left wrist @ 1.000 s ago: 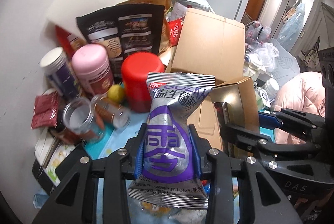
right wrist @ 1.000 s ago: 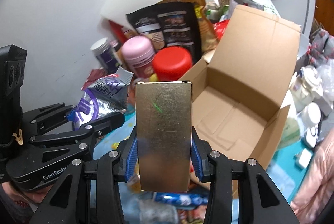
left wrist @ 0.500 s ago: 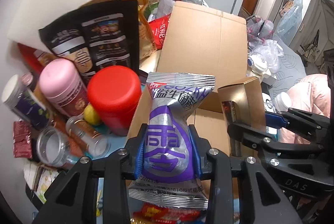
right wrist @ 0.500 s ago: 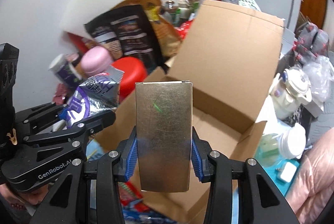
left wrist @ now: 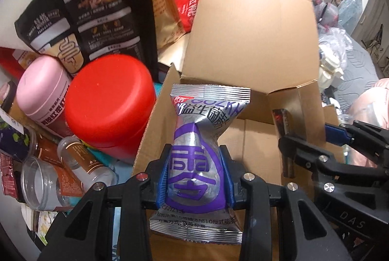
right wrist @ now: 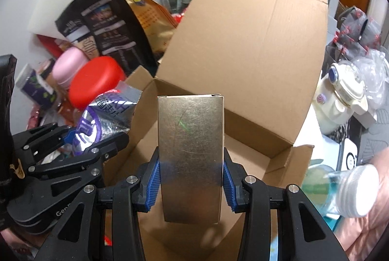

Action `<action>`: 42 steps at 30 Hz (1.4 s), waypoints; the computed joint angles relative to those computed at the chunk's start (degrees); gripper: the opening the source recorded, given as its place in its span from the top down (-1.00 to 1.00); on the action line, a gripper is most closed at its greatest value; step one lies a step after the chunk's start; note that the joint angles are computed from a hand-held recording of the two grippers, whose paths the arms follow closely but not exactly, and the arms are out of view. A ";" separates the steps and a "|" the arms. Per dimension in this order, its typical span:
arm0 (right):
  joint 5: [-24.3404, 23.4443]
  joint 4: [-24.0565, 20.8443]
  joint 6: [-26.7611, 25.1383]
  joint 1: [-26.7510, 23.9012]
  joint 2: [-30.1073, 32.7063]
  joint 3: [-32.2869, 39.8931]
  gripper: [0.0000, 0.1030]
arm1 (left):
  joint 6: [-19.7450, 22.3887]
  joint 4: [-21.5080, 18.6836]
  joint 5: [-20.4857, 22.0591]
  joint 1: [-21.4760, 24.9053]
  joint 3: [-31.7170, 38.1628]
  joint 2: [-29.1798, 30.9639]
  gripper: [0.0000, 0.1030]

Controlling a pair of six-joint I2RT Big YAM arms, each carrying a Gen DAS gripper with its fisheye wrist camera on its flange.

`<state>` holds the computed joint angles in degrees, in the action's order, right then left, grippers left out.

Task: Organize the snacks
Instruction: 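Open both tools to drop the candy bag and gold box into the box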

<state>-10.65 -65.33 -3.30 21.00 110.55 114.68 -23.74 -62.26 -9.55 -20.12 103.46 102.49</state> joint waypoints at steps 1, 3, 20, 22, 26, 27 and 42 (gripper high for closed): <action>0.34 0.00 -0.09 0.14 0.35 0.13 0.15 | -0.25 -0.09 -0.32 0.10 -0.06 0.26 0.29; 0.85 -0.03 -0.64 0.31 0.80 0.17 0.14 | -0.72 -0.95 -0.90 0.29 0.33 1.04 0.28; 4.87 -1.00 -0.08 0.84 1.62 -0.82 -0.24 | -0.18 -5.72 -4.20 -0.63 2.67 2.65 0.26; 4.68 -1.23 -0.07 0.80 1.28 -0.78 -0.24 | -0.22 -5.82 -4.47 -0.55 2.67 1.98 0.26; 4.61 -1.04 -0.23 0.98 0.00 -1.01 -0.24 | -0.28 -6.65 -4.63 -0.53 3.47 0.75 0.26; 4.51 -0.98 -0.22 1.04 -0.41 -1.04 -0.24 | -0.34 -6.74 -4.81 -0.57 3.47 0.20 0.26; 2.00 0.80 0.44 2.90 -9.70 -2.50 -0.24 | -1.75 -8.01 -9.91 -1.91 2.09 -10.27 0.26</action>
<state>-8.65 -64.53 -2.87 23.90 100.85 112.18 -25.48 -70.27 -19.45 -22.03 105.56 92.22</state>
